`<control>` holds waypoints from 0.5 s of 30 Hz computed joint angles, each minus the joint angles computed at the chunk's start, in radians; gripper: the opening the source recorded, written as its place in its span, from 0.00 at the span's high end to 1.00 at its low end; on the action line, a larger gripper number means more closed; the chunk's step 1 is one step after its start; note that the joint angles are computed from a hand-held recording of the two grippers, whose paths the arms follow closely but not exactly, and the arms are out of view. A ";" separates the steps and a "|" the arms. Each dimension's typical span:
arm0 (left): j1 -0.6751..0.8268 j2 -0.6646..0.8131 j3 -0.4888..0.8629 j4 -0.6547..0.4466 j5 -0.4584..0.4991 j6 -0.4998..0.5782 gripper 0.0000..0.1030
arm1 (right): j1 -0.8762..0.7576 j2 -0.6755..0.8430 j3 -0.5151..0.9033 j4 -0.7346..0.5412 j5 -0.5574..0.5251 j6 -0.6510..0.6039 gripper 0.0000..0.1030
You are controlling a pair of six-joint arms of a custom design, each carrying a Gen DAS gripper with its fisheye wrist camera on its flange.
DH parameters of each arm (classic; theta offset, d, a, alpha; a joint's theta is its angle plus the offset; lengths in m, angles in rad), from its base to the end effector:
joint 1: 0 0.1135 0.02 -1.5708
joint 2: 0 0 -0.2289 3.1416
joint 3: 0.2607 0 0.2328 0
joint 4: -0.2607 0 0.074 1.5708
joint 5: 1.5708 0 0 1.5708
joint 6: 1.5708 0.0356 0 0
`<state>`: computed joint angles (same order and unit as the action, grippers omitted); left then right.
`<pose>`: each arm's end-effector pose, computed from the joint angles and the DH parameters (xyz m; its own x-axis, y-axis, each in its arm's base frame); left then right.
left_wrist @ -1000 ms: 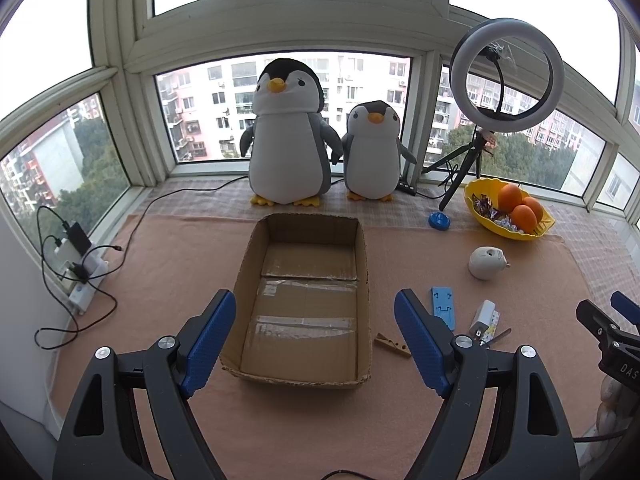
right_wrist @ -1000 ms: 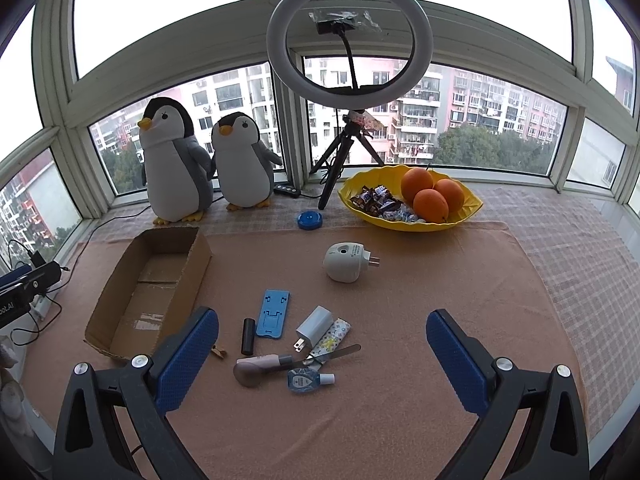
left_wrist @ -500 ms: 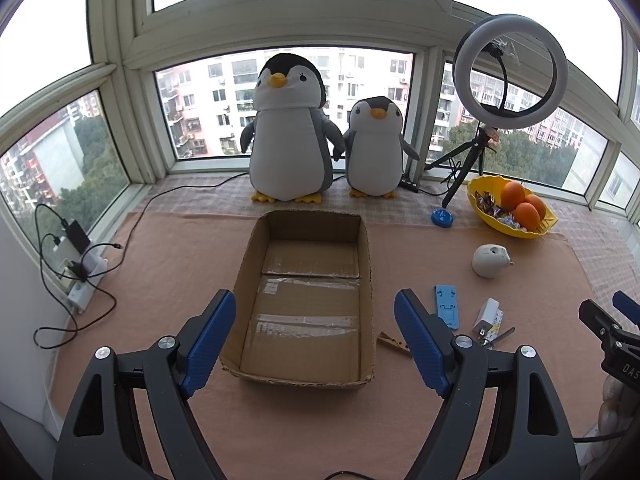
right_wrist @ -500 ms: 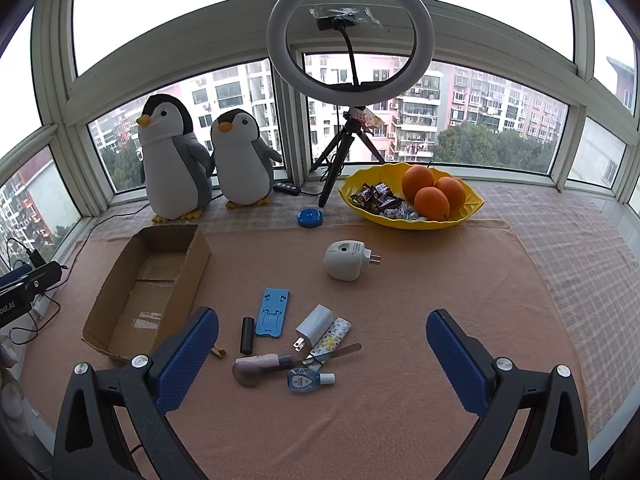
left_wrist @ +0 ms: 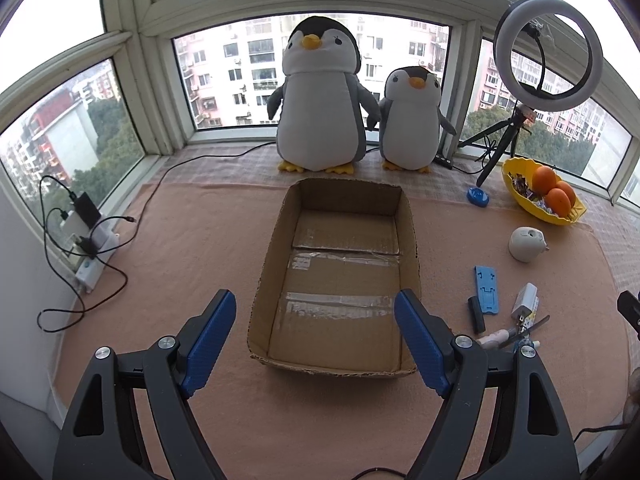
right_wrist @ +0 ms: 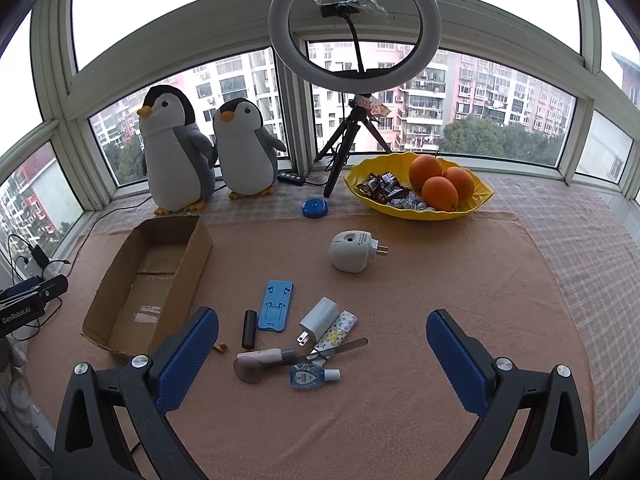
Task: Organize rigid objects
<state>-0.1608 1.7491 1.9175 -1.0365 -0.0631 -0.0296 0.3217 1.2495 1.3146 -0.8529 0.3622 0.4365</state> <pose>0.3390 -0.0527 0.3520 -0.7565 0.0928 -0.6474 0.0972 0.9948 0.0290 0.2354 0.0652 0.3292 -0.6341 0.2054 -0.7454 0.2312 0.9703 0.0706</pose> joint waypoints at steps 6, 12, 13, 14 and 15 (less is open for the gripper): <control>0.065 0.011 -0.075 0.023 -0.015 0.010 0.21 | -0.014 0.021 -0.006 0.015 -0.025 -0.006 0.00; 0.085 0.006 -0.111 0.036 -0.013 0.007 0.21 | -0.032 0.033 -0.030 0.041 -0.064 -0.020 0.00; 0.084 0.005 -0.114 0.038 -0.011 0.007 0.21 | -0.040 0.036 -0.037 0.045 -0.071 -0.021 0.01; 0.084 0.003 -0.118 0.039 -0.005 0.006 0.21 | -0.049 0.040 -0.045 0.048 -0.079 -0.023 0.02; 0.082 0.004 -0.117 0.038 0.000 0.005 0.21 | -0.058 0.047 -0.051 0.048 -0.087 -0.025 0.06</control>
